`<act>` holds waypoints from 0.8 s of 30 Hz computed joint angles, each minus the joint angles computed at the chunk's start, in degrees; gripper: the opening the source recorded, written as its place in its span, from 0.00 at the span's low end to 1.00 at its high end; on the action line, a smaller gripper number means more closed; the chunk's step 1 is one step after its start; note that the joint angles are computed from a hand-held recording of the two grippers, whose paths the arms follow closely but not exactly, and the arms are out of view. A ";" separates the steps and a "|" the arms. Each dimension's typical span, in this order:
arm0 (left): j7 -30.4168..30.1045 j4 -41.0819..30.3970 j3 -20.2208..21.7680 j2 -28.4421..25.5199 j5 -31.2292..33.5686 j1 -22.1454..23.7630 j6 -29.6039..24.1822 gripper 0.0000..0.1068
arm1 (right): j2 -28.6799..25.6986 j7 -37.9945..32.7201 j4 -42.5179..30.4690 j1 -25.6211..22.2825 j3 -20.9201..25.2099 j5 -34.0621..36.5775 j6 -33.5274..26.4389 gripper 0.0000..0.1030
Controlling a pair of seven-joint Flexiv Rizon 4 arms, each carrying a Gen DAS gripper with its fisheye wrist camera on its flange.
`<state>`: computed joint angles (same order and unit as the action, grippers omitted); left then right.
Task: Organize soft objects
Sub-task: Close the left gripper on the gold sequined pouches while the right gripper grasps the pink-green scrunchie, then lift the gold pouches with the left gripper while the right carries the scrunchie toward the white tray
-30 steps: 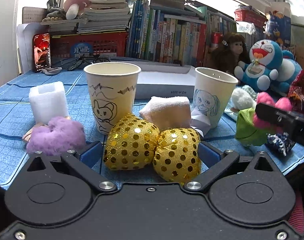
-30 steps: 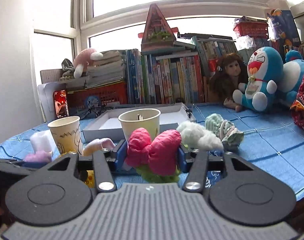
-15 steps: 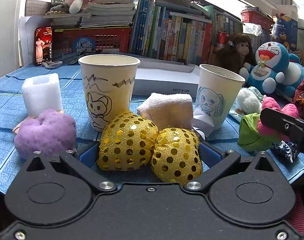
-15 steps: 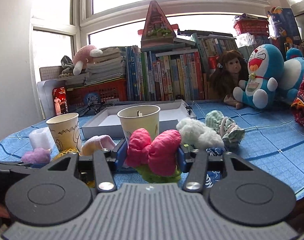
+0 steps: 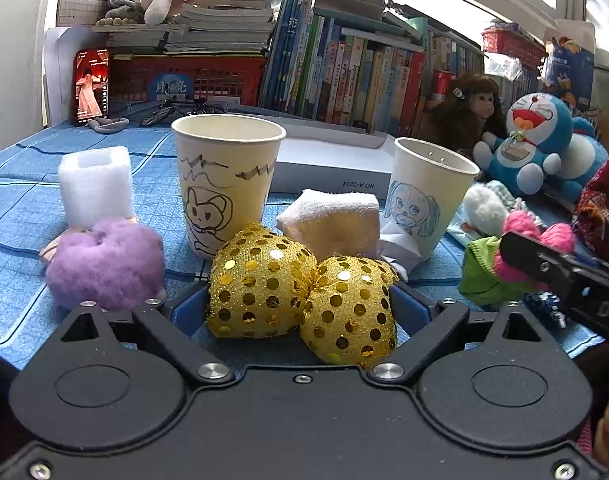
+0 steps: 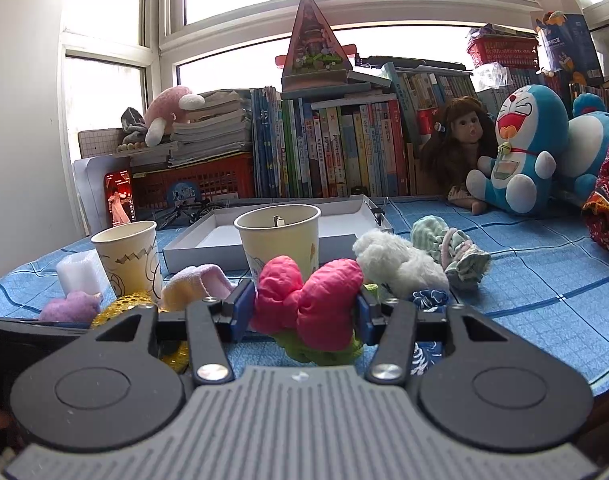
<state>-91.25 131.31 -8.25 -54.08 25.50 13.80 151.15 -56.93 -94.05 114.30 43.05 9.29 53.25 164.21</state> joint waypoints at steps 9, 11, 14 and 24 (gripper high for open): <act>-0.81 1.88 0.41 1.54 1.10 1.58 -0.27 0.80 | 0.06 -0.41 -0.12 0.12 0.00 0.19 -0.04 0.54; -0.81 2.16 0.36 1.79 1.46 1.79 -0.20 0.75 | 0.14 -0.44 -0.10 0.13 0.06 0.29 0.08 0.54; -0.13 2.53 0.73 1.98 1.84 1.38 1.39 0.69 | 0.31 -0.42 -0.01 0.08 0.12 0.35 0.32 0.54; 1.36 3.48 1.83 1.96 -0.19 -0.29 3.30 0.88 | 0.42 -0.51 0.04 0.04 0.43 0.69 0.57 0.55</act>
<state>-89.88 134.79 -6.43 -52.12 25.31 13.51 154.45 -56.51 -94.56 114.34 43.09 9.72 53.94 164.78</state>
